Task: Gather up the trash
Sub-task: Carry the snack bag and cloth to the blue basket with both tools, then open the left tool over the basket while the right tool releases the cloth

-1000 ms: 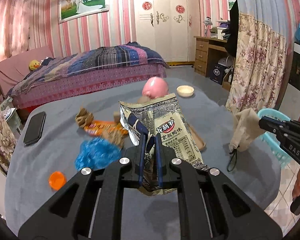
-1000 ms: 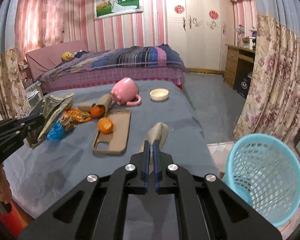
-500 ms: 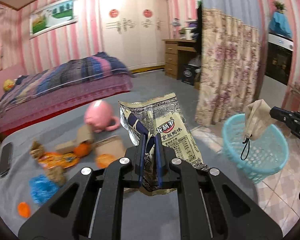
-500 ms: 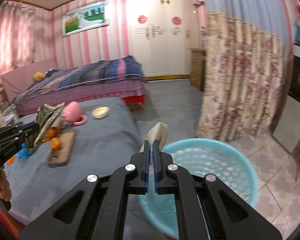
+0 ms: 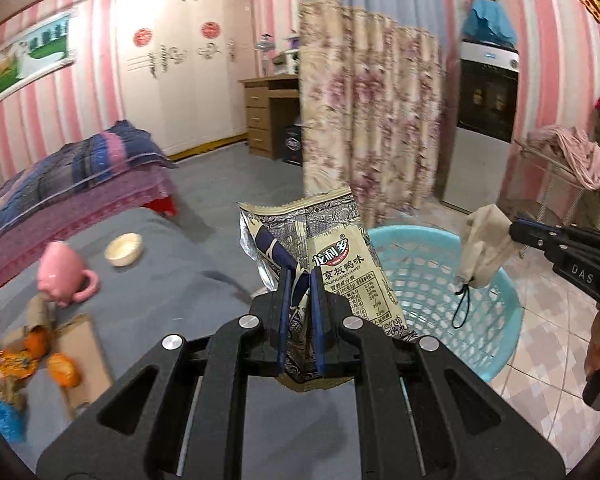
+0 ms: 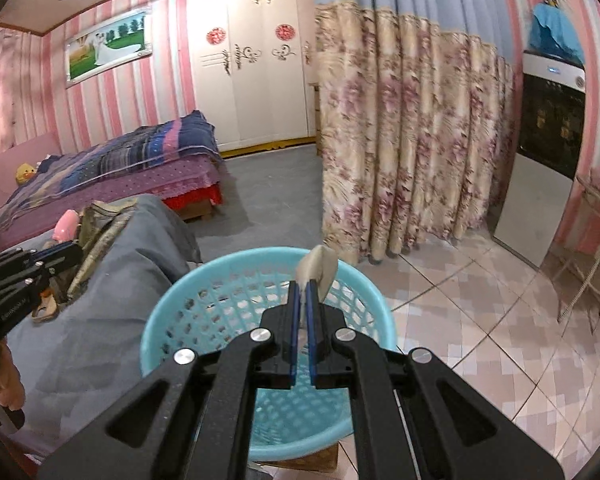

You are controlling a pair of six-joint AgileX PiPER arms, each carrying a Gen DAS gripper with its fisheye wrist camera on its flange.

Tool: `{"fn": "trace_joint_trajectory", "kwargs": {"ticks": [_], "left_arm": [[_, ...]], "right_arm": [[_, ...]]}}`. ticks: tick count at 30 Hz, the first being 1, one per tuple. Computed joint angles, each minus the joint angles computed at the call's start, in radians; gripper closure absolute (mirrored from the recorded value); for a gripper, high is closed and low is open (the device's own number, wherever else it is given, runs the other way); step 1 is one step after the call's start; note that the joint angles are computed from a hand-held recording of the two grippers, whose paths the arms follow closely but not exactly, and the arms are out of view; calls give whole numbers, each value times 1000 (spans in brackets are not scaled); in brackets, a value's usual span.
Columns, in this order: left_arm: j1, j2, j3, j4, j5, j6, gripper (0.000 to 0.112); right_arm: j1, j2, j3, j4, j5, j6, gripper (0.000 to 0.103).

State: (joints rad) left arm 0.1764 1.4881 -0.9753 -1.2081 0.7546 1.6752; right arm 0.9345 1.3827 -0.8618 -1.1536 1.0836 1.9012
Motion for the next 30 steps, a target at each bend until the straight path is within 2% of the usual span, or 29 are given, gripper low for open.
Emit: {"fn": "trace_joint_trajectory", "kwargs": {"ticks": [5,13,15,17,19,21,23,30], "left_arm": [[-112,48,8,1,-84,-4,104],[-216,122,-18,20,-148,-25,103],[-233,124,-18,27,-166,-26,92],[-247,120,-12,21,-199,-18,65],[-248,113,-7,6,-206,-8,54],[-233,113,-15,6,-199,-15,49],[-205,122,-27,-10,-201,-14,38],[-117,161,-84,-5,-170,-41,27]], "right_arm": [[-9,-19,48,-7,-7,41,99],[-22,-20,92,-14,-26,91,99],[-28,-18,98,-17,-35,99,99],[-34,-11,100,-19,-42,103,99],[-39,-3,98,-18,-49,105,99],[-46,7,95,-14,-55,103,99],[-54,16,92,-11,-60,104,99],[-60,57,70,-8,-73,121,99]]}}
